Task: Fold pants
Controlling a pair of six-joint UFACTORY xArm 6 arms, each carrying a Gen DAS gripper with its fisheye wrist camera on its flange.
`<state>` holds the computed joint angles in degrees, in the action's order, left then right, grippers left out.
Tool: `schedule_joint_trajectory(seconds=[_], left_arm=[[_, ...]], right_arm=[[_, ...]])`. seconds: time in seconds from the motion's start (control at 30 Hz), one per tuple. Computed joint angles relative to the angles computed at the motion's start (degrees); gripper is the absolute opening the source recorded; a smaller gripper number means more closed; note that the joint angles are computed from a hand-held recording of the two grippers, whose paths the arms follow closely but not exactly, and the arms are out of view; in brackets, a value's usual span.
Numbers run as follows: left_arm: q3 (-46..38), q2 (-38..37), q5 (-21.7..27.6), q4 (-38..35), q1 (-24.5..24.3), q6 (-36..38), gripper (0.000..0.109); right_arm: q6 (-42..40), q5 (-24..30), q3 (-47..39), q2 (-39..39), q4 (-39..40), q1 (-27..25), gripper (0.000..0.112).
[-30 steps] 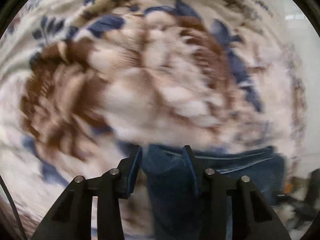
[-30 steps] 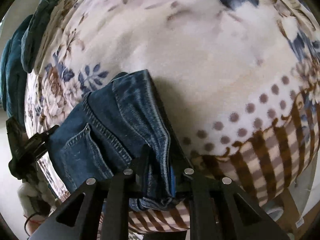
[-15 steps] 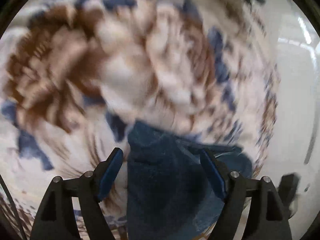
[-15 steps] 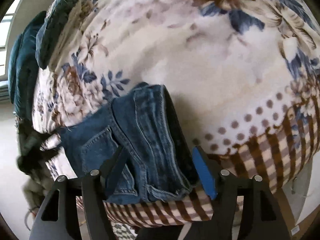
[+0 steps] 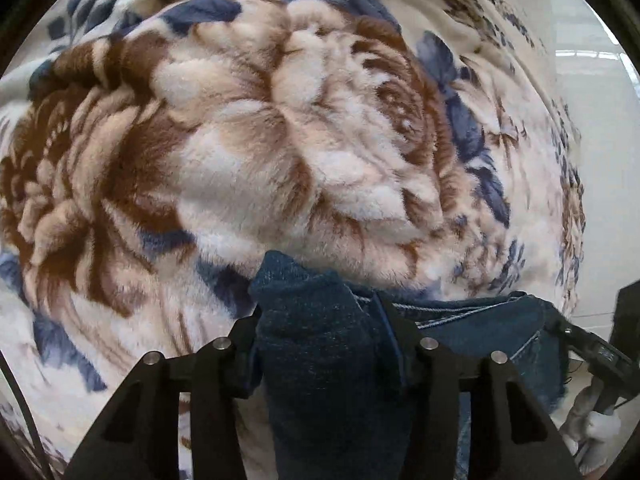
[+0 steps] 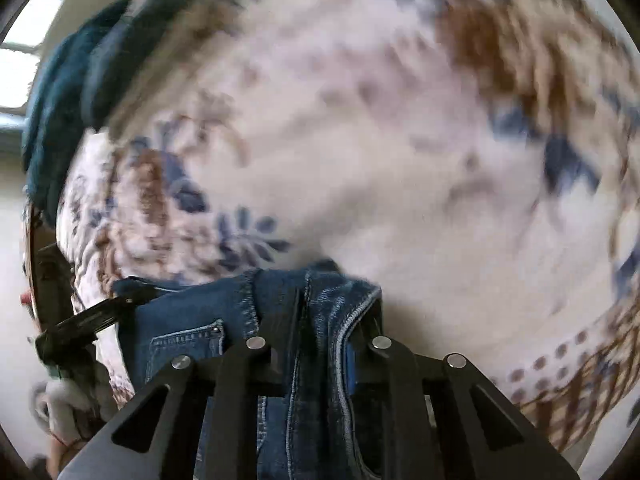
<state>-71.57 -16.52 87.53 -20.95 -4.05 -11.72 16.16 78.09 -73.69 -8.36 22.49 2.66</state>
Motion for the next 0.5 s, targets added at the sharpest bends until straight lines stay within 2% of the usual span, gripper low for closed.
schedule_joint_trajectory(seconds=[0.03,0.1,0.13,0.17,0.2,0.23,0.33,0.4,0.43,0.47,0.5], left_arm=[[-0.5,0.1,0.4,-0.8,0.5,-0.7,0.049],[-1.8,-0.6,2.1,-2.0,2.3,-2.1,0.058],[-1.7,-2.1,2.4,-1.9,3.4,-2.7,0.063],[-1.3,-4.1,2.2,-2.5,4.6,-3.0,0.071],[-0.7,-6.6,2.2,-3.1,6.1,-3.4,0.075],[-0.2,-8.4,2.8,-3.5,7.4,-4.0,0.081],[4.2,-14.7,6.9,-7.5,12.6,-7.9,0.084],[8.7,-18.1,7.8,-9.5,12.4,-10.5,0.084],[10.6,-19.2,7.8,-9.1,10.3,-12.0,0.084],[12.5,-20.1,7.7,-8.9,8.4,-13.2,0.084],[14.7,-21.3,7.2,-9.5,7.0,-13.7,0.084]], right_arm=[[0.3,0.6,-0.3,0.8,0.7,-0.2,0.020],[-1.2,2.8,-2.2,1.8,2.5,-1.3,0.029],[-1.8,4.4,-2.8,1.6,3.4,-2.2,0.049],[-1.9,6.4,-3.3,0.7,4.3,-3.2,0.074],[-1.9,7.0,-3.0,-0.6,4.6,-3.9,0.083],[-1.8,7.4,-1.9,-2.9,5.1,-4.9,0.086],[-1.4,10.7,2.2,-8.1,7.5,-6.8,0.086],[0.6,13.4,5.6,-10.1,7.2,-6.2,0.085],[1.2,13.7,7.5,-11.0,6.9,-5.7,0.073],[2.6,12.9,10.4,-12.8,7.3,-5.5,0.035],[3.5,11.9,12.4,-14.1,9.1,-5.8,0.033]])
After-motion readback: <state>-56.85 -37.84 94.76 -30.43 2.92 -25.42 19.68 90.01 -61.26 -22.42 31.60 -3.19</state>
